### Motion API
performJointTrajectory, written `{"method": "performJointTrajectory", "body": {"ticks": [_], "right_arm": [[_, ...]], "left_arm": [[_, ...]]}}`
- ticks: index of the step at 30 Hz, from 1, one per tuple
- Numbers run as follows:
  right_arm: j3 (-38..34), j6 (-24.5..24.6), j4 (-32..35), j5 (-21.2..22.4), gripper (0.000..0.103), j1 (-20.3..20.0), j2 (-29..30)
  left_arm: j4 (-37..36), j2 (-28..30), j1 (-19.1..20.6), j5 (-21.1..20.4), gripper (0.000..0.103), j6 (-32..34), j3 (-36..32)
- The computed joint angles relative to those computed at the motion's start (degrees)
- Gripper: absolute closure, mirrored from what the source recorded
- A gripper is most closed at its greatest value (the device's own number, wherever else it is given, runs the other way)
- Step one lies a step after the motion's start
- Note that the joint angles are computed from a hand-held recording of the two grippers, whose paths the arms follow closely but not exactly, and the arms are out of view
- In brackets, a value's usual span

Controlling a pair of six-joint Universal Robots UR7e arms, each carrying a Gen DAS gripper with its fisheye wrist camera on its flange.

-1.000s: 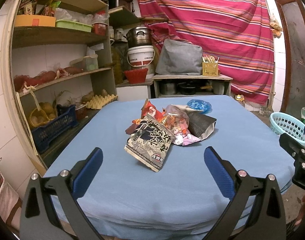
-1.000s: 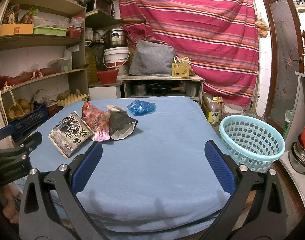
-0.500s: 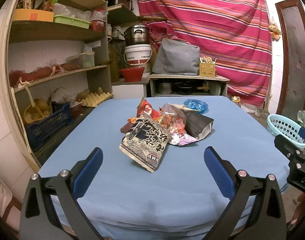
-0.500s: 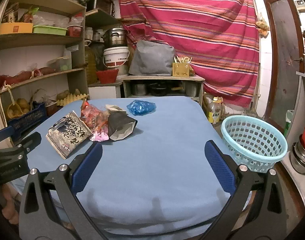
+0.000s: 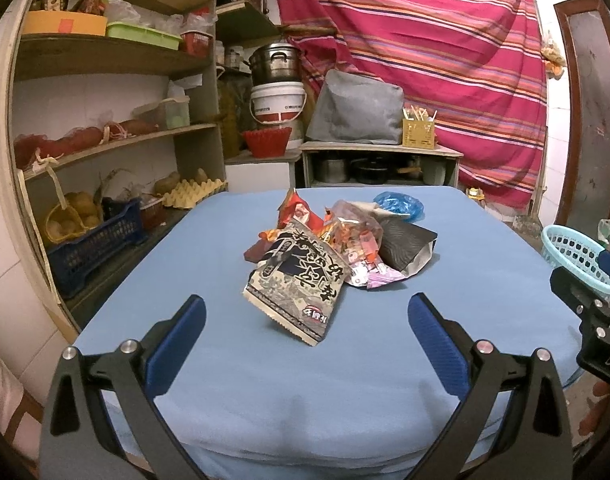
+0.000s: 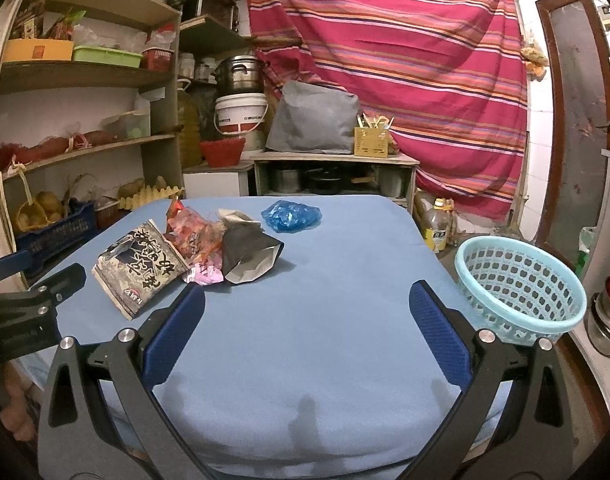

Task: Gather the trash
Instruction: 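Grasp the black-and-white snack bag with the left tool while the right tool grasps the black rubber cone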

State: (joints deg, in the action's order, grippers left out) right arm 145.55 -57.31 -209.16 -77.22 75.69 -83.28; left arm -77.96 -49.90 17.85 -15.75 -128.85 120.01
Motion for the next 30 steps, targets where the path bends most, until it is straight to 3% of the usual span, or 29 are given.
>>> {"method": "performJointTrajectory", "body": {"ticks": [3,9,14,18,20,22,25,30], "right_arm": [[-1.4,1.1,0.9,-1.2,0.004,0.5,0.8],[-3.4,2.4,0.0,-2.8,0.004,1.0,3.4],[-4.9,1.3,-1.7,-3.3,0.004,2.2,5.6],[-6.7,-0.7,-1.5,-7.2,0.004,4.2,7.9],[-8.2,0.2,1.0,-9.9,0.004,5.0,8.7],[-8.8,0.9,2.5,-9.9,0.004,4.9,8.8],[-9.0,-0.2,-1.8,-9.6,0.004,5.4,10.5],[-10.8,-1.7,-0.9,-10.9,0.004,6.7,11.9]], "left_arm": [[-1.1,-0.3,0.6,0.5,0.004,1.3,0.3],[-15.4,-2.7,2.7,1.8,0.004,11.9,4.1],[-9.0,-3.2,4.0,2.5,0.004,7.6,2.6],[0.8,-2.3,4.8,2.6,0.004,2.1,-0.3],[0.5,-2.4,5.2,2.5,0.004,3.1,-0.3],[-0.7,-3.0,5.6,2.4,0.004,3.7,0.5],[-2.0,-4.2,6.0,2.2,0.004,3.7,1.7],[-17.8,-6.4,7.8,1.2,0.004,16.2,5.7]]}}
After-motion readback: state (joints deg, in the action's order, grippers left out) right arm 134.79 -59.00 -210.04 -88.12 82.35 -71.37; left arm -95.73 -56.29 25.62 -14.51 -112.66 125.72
